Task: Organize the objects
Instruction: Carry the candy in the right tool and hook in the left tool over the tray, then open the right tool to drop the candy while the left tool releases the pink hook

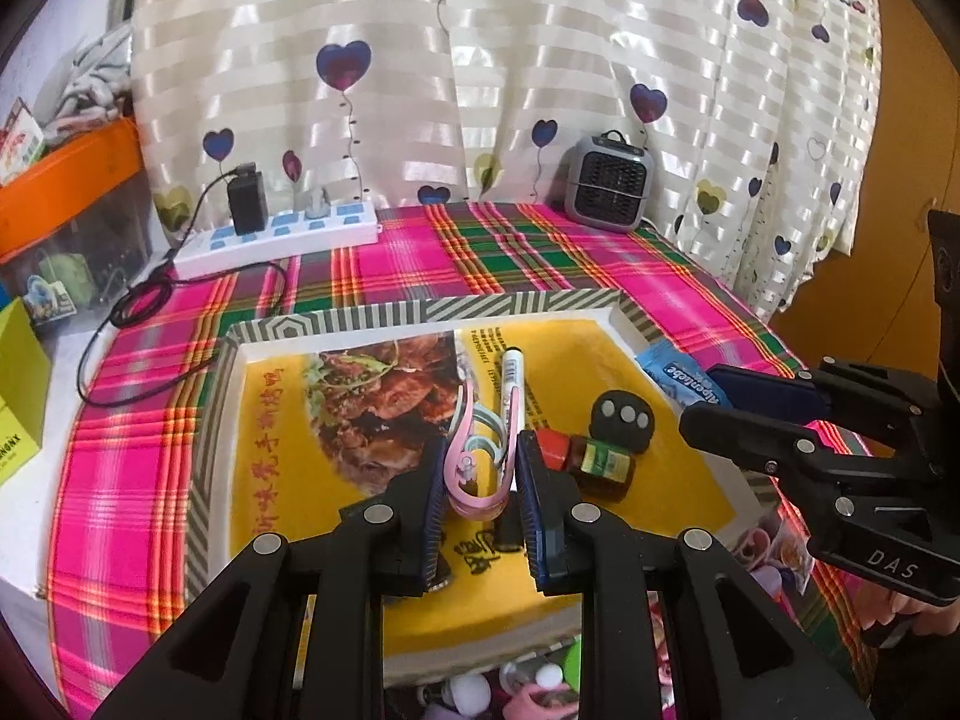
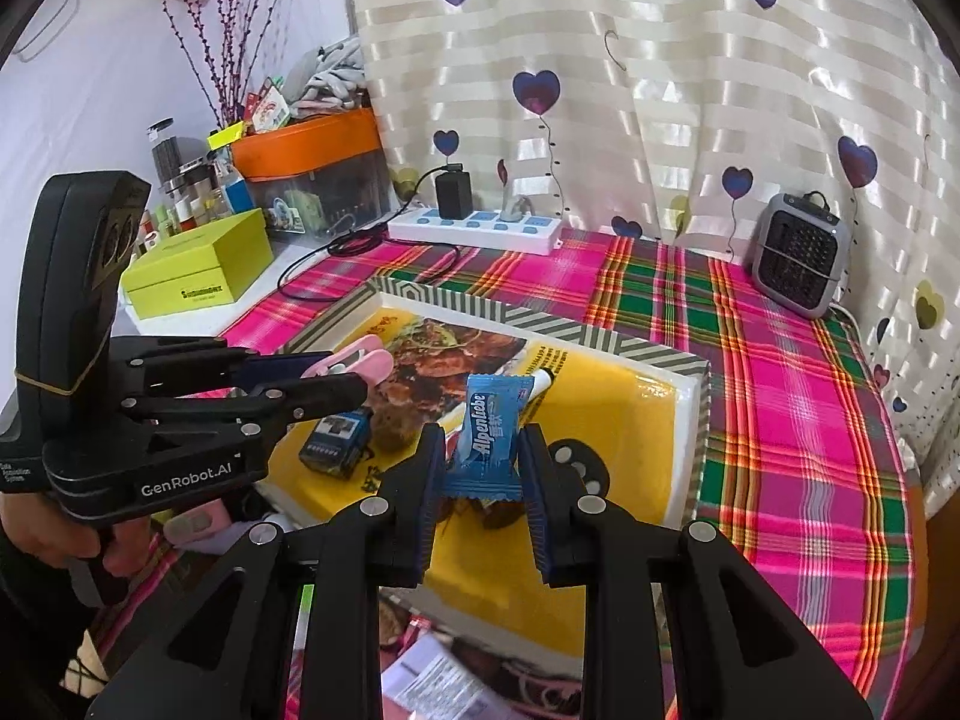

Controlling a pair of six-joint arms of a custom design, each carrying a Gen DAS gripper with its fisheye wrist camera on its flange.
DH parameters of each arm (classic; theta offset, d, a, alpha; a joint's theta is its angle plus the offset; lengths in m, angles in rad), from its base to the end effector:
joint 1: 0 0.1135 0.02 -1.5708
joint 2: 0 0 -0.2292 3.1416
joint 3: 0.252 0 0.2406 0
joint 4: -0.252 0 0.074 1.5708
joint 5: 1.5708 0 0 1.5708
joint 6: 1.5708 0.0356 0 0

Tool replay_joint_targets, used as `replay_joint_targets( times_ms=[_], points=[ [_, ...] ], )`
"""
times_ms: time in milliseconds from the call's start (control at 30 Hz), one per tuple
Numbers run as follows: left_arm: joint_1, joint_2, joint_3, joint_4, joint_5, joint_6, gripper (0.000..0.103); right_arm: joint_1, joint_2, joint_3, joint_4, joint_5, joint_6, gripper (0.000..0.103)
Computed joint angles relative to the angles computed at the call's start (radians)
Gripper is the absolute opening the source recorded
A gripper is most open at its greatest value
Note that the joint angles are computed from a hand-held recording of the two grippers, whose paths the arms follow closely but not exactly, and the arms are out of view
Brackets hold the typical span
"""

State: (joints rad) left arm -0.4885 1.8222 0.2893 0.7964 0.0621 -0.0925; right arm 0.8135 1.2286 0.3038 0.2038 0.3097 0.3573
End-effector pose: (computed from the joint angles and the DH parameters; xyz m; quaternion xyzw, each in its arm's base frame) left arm 0.1994 -0.1085 0.0314 0.1921 0.8935 -0.1432 0.3799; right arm 0.1537 0.1468 0.1082 -0.1416 0.8912 0.1079 0.4171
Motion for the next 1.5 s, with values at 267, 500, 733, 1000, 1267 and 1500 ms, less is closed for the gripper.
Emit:
replay_joint_targets(
  times_ms=[267, 500, 733, 1000, 1267, 1500],
  points=[
    [0.039, 0.107, 0.108, -0.040, 0.034, -0.008, 0.022, -0.094, 0.138, 0.062, 0.063, -0.095, -0.050, 0.000],
    [0.026, 0.161, 0.151, -0.042, 0.034, -0.017, 0.022, -0.136, 0.250, 0.096, 0.112, -0.154, -0.064, 0.000],
    [-0.004, 0.206, 0.188, -0.043, 0.020, -0.017, 0.022, -0.175, 0.293, 0.106, 0.122, -0.189, -0.068, 0.000],
    [0.001, 0.235, 0.208, -0.040, 0.025, -0.019, 0.022, -0.177, 0.335, 0.126, 0.132, -0.194, -0.062, 0.000],
    [-0.011, 0.260, 0.232, -0.053, 0.021, -0.024, 0.022, -0.182, 0.364, 0.142, 0.133, -0.194, -0.061, 0.000],
    [-0.014, 0.269, 0.241, -0.068, 0.010, -0.034, 0.022, -0.182, 0.393, 0.162, 0.128, -0.204, -0.061, 0.000]
  ],
)
